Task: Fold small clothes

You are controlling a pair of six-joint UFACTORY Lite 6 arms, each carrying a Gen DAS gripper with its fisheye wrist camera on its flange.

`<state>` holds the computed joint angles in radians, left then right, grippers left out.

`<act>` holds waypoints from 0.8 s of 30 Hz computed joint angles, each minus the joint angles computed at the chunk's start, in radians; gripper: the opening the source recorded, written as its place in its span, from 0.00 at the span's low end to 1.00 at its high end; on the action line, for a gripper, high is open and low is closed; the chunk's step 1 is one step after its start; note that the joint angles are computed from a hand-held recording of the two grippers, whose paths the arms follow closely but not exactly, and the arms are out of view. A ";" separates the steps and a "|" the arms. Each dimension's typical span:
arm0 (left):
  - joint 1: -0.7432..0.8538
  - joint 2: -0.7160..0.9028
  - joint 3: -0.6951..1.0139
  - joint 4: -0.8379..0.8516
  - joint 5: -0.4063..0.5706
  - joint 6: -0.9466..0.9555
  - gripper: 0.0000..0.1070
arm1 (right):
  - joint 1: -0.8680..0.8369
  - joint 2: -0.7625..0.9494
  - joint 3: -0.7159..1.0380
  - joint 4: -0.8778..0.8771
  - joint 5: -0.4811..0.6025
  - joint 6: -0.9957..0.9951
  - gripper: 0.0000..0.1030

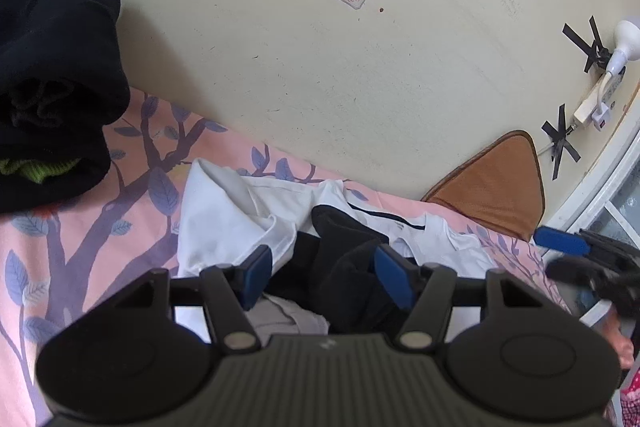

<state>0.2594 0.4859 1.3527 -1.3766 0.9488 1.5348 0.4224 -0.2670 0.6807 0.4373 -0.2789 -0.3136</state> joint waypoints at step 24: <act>-0.070 -0.011 -0.050 0.028 -0.102 0.079 0.54 | -0.258 0.416 0.127 0.733 -0.374 -0.470 0.39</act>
